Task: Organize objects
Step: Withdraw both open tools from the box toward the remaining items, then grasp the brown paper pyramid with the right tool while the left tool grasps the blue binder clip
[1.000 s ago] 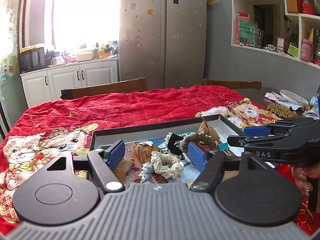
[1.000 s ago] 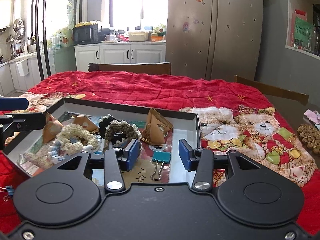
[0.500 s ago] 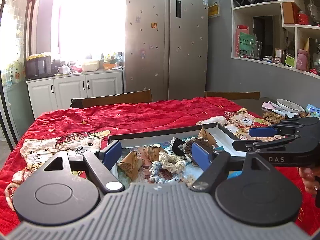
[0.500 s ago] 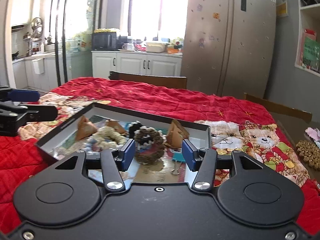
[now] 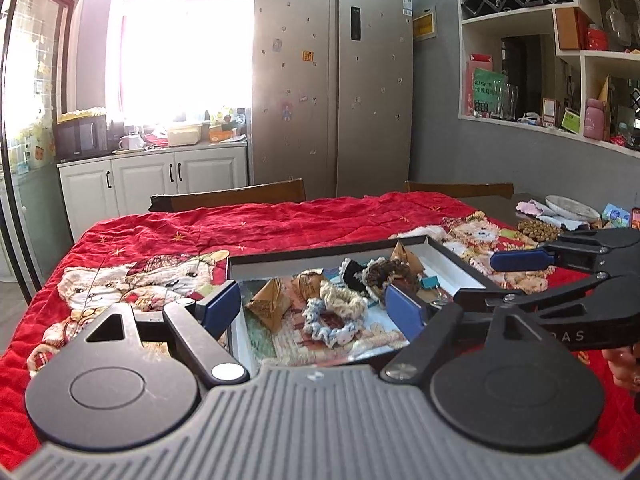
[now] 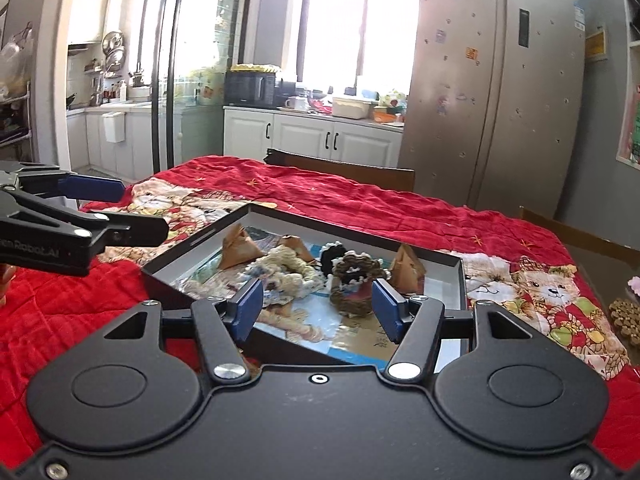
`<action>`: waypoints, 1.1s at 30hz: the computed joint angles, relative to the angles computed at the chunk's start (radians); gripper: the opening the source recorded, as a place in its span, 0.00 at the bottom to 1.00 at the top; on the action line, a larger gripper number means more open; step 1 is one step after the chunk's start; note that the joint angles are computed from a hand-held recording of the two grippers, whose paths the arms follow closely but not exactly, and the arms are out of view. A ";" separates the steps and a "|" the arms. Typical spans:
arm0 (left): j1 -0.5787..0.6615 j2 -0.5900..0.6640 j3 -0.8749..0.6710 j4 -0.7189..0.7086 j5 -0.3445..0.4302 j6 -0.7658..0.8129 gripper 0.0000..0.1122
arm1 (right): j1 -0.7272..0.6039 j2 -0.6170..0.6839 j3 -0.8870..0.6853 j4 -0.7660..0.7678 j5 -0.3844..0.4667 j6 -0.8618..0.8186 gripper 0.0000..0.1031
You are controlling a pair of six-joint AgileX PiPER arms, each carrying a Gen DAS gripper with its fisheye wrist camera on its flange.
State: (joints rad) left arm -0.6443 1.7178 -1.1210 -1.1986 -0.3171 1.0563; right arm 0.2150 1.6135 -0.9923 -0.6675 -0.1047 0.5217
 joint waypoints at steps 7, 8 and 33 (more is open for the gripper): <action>-0.004 -0.013 0.058 0.023 -0.002 -0.034 0.78 | 0.031 0.003 0.035 0.148 -0.020 -0.144 0.59; -0.005 -0.011 0.064 0.027 -0.004 -0.036 0.78 | 0.031 0.007 0.041 0.151 -0.030 -0.143 0.59; 0.012 0.132 0.083 -0.076 0.018 0.047 0.75 | 0.030 0.173 0.032 -0.158 -0.128 0.156 0.60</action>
